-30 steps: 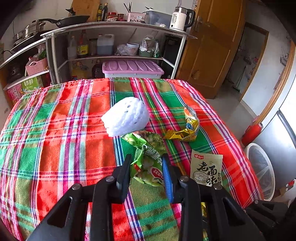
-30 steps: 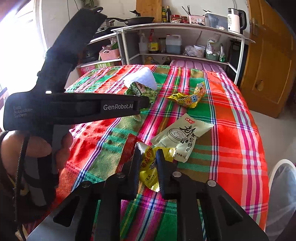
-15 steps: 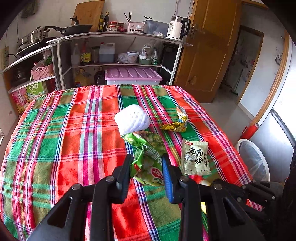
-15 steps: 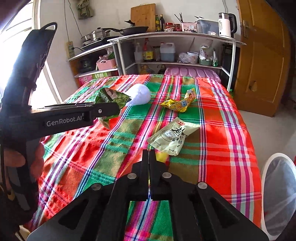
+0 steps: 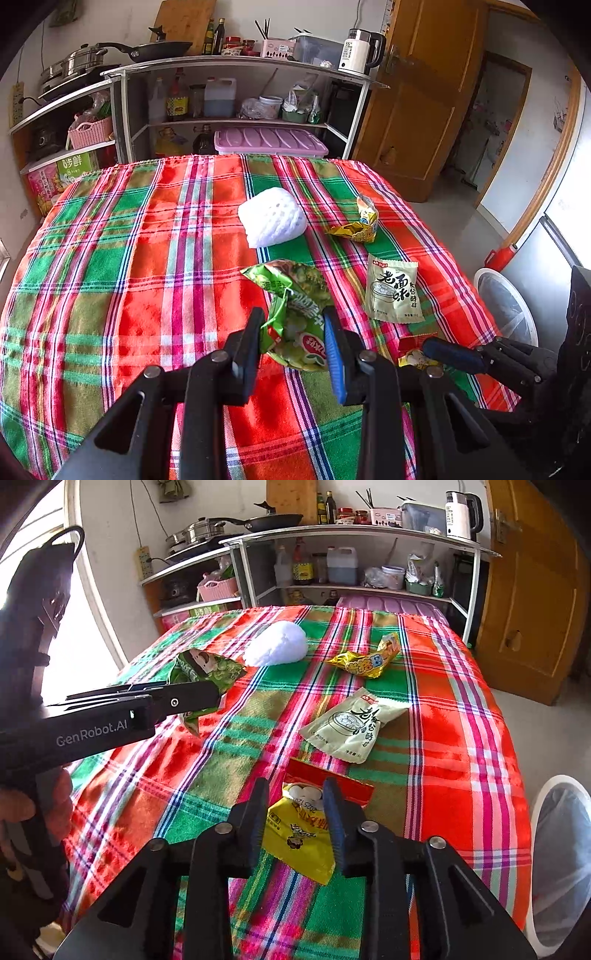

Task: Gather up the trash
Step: 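Lift the yellow wrapper with the right tool while the left tool holds the green bag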

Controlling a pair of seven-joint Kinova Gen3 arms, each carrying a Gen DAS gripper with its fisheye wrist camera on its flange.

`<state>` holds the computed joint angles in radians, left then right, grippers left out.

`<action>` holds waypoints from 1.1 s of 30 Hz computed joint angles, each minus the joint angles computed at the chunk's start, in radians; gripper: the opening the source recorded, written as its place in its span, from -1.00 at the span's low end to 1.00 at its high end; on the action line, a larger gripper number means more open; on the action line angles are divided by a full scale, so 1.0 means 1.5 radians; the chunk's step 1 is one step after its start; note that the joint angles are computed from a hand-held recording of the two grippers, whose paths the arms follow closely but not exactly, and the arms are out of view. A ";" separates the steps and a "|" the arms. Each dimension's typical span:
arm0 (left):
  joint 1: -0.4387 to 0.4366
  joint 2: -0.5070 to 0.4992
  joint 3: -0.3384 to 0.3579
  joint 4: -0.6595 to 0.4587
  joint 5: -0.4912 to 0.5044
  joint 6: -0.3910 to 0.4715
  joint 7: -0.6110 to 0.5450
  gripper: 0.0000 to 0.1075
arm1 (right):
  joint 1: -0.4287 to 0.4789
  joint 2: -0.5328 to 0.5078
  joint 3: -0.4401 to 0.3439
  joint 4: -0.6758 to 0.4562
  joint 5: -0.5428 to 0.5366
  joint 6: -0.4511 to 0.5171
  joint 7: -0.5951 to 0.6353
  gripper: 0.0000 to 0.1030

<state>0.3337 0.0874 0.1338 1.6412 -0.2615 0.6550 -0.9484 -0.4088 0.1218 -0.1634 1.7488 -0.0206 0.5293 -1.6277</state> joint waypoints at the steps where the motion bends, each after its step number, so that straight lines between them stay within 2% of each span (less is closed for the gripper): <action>1: 0.000 0.001 0.000 0.000 -0.001 0.001 0.001 -0.39 | -0.003 0.001 -0.001 0.000 0.018 0.001 -0.015 -0.32; 2: 0.000 0.002 -0.001 0.001 -0.001 0.002 0.004 -0.39 | 0.006 0.004 -0.013 -0.002 0.025 0.001 -0.019 -0.31; 6: -0.004 0.004 -0.002 0.005 0.012 -0.001 -0.002 -0.39 | 0.002 0.006 0.001 -0.003 0.002 0.005 -0.002 -0.31; 9: -0.003 0.004 -0.001 0.009 0.015 -0.004 -0.003 -0.39 | -0.014 0.002 0.005 0.001 0.035 0.009 -0.026 -0.30; 12: 0.000 0.005 -0.001 0.008 0.011 -0.002 0.001 -0.39 | -0.028 0.001 0.003 0.001 0.065 0.017 -0.038 -0.17; 14: 0.000 0.003 -0.001 0.010 0.012 -0.004 -0.002 -0.39 | -0.030 0.007 -0.002 -0.007 0.075 0.034 -0.041 0.04; 16: 0.001 0.001 -0.001 0.013 0.008 -0.004 0.002 -0.39 | -0.050 0.014 0.009 -0.019 0.104 0.064 -0.063 0.04; 20: -0.002 0.001 0.000 0.018 0.016 -0.006 0.000 -0.39 | -0.036 0.010 0.002 -0.014 0.086 0.061 -0.052 0.04; 21: -0.001 0.000 0.000 0.019 0.015 -0.006 0.000 -0.39 | -0.032 0.007 0.001 -0.010 0.076 0.058 -0.047 0.03; 23: -0.001 -0.001 0.002 0.020 0.016 -0.007 -0.002 -0.39 | -0.031 0.004 0.006 -0.005 0.079 0.053 -0.062 -0.23; 27: 0.005 -0.005 0.005 0.022 0.011 -0.009 0.000 -0.39 | -0.027 -0.002 0.008 0.000 0.082 0.045 -0.079 -0.44; 30: 0.011 -0.008 0.010 0.021 0.007 -0.007 0.000 -0.39 | -0.036 -0.018 0.008 0.017 0.115 0.028 -0.110 -0.52; 33: 0.018 -0.011 0.016 0.017 0.003 -0.005 0.000 -0.39 | -0.024 -0.041 0.006 0.039 0.103 0.005 -0.113 -0.53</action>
<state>0.3602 0.0713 0.1577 1.6672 -0.2574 0.6481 -0.9485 -0.4441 0.0608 -0.1542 1.8072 0.1346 0.5361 -1.7975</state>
